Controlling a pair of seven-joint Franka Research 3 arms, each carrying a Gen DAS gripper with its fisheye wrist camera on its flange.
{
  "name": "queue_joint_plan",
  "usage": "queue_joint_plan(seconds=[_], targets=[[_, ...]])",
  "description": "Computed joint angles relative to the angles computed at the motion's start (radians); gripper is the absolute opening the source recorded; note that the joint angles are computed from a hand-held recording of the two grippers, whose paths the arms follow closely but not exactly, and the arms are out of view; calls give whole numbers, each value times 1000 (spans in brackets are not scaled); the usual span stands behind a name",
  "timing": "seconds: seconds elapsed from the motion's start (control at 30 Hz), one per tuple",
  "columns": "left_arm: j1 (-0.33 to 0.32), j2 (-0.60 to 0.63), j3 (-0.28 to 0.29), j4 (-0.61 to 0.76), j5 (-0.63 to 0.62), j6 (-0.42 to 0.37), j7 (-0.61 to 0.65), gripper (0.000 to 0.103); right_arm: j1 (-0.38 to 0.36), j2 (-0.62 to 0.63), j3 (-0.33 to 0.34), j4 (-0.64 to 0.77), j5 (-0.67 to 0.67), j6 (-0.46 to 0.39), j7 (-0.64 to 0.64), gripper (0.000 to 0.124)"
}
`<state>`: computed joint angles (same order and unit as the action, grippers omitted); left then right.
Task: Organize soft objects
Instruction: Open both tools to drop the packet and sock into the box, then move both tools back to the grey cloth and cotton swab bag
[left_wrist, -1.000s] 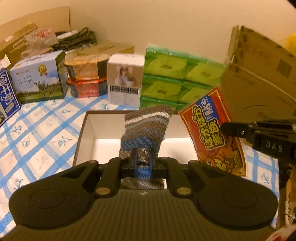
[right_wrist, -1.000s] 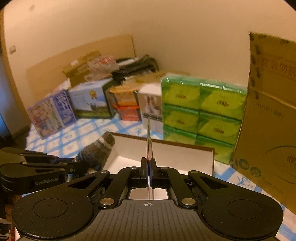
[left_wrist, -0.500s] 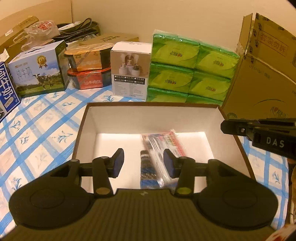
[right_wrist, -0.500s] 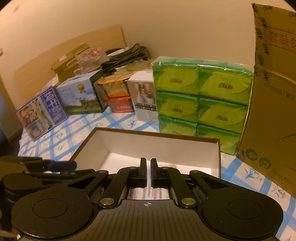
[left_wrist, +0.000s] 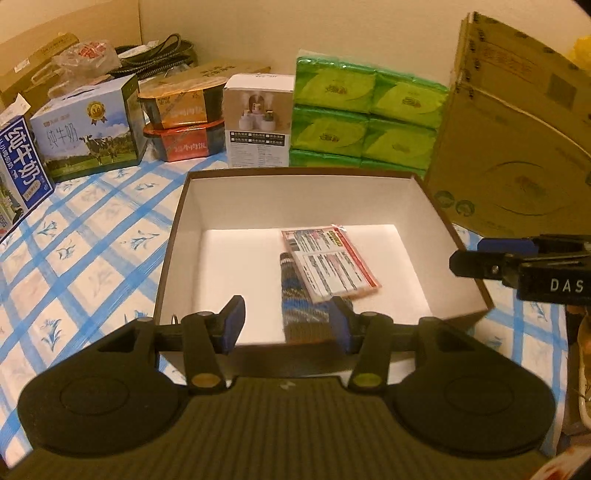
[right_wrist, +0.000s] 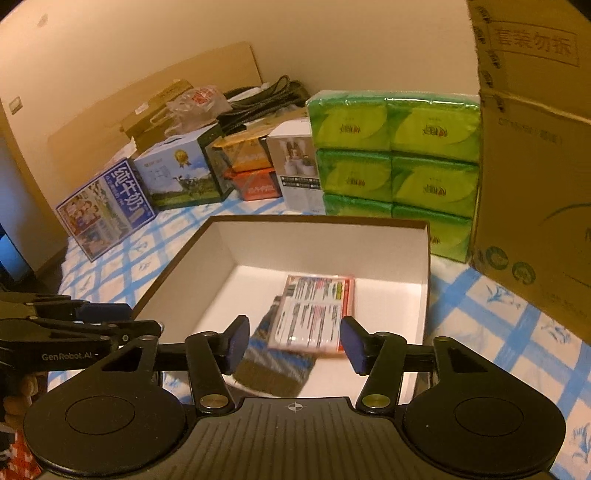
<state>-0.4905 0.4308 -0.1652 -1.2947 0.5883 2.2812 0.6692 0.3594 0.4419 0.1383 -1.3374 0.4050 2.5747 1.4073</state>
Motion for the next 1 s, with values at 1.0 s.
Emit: queue_joint_plan(seconds=[1.0], targets=[[42,-543,-193,-642,68,20,-418,55,48,-617,-36,-763,320,147,-246,62]])
